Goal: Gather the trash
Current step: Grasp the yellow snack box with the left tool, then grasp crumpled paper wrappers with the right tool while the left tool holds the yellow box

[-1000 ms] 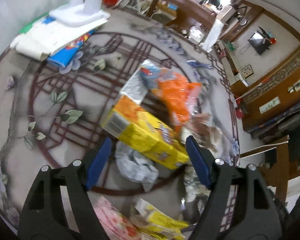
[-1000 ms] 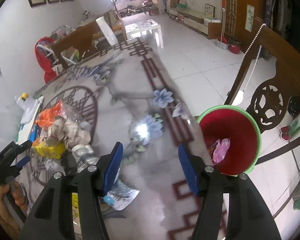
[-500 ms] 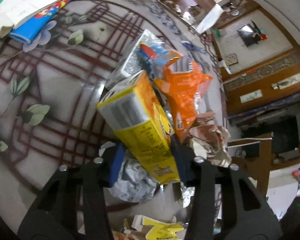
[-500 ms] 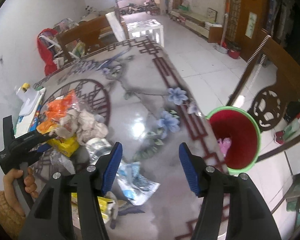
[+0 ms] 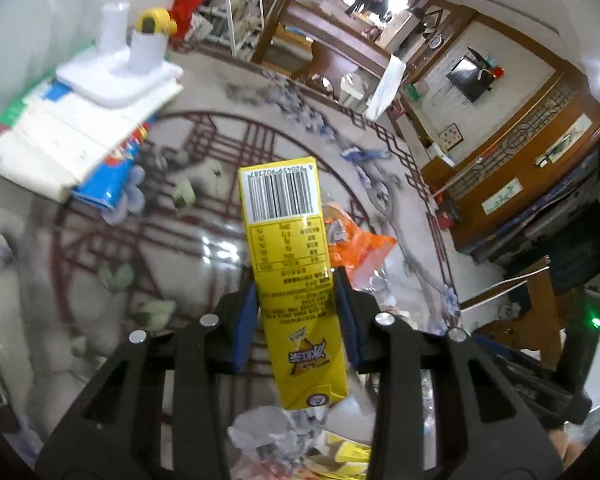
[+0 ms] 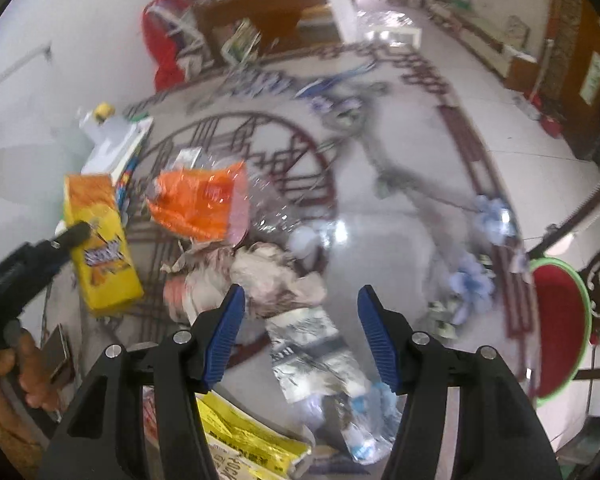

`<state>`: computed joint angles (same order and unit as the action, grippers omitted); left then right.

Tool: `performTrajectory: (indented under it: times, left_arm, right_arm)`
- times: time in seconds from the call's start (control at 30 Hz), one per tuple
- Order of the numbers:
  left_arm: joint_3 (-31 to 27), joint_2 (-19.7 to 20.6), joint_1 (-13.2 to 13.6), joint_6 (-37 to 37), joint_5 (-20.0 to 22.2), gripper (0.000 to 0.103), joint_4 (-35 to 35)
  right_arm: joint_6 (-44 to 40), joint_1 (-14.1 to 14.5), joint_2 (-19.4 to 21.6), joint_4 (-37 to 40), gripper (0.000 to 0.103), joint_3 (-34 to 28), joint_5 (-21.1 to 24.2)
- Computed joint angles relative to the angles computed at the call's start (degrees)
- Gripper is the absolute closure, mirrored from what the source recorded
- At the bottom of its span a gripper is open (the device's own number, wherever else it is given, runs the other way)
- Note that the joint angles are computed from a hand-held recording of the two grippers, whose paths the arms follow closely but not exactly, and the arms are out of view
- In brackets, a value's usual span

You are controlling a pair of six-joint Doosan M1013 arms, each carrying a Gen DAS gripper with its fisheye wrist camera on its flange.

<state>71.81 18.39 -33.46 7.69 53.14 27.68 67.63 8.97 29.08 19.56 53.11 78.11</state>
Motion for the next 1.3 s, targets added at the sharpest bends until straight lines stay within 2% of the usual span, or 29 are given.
performTrajectory:
  times: [0.13,0.33,0.37,0.4,0.43,0.47,0.67,0.8,0.9,1.3]
  left_arm:
    - [-0.6,0.2,-0.4,0.4,2.0,0.068,2.4]
    - [-1.9,1.0,-0.8,1.6,3.6,0.068,3.7]
    - [-2.1,1.1,-0.9,1.8,3.9,0.068,3.9]
    - [-2.4,1.3,-1.0,2.3,4.3,0.068,4.0]
    - [-2.7,1.4,-1.0,2.7,4.6,0.068,4.1]
    - [-2.9,1.5,-1.0,3.1,4.8,0.068,4.1]
    - [-4.5,2.1,-1.4,4.4,6.9,0.068,5.7]
    - [-5.7,2.6,-2.0,5.2,8.1,0.068,6.8]
    - [-6.3,2.9,-2.2,6.2,8.0,0.068,6.5]
    - [-11.5,5.1,-4.0,12.4,6.5,0.068,7.0]
  right_arm:
    - [-0.1,1.0,2.4,-0.6,0.039,-1.7,2.4]
    - [2.2,1.7,6.5,0.0,0.040,-5.8,7.0]
    - [2.6,1.9,7.1,-0.5,0.043,-6.4,7.7]
    - [2.8,1.9,7.3,-0.7,0.059,-6.5,8.0]
    - [3.0,1.7,7.4,0.1,0.082,-6.5,8.5]
    - [3.2,1.5,7.4,1.1,0.082,-6.6,8.8]
    - [2.1,0.3,5.3,5.2,0.083,-5.3,5.5]
    - [2.5,-0.9,3.0,7.5,0.083,-3.6,1.1]
    - [1.5,-1.9,0.4,8.8,0.083,-1.4,-4.0]
    - [-3.2,-3.9,-6.0,11.8,0.083,4.9,-12.4]
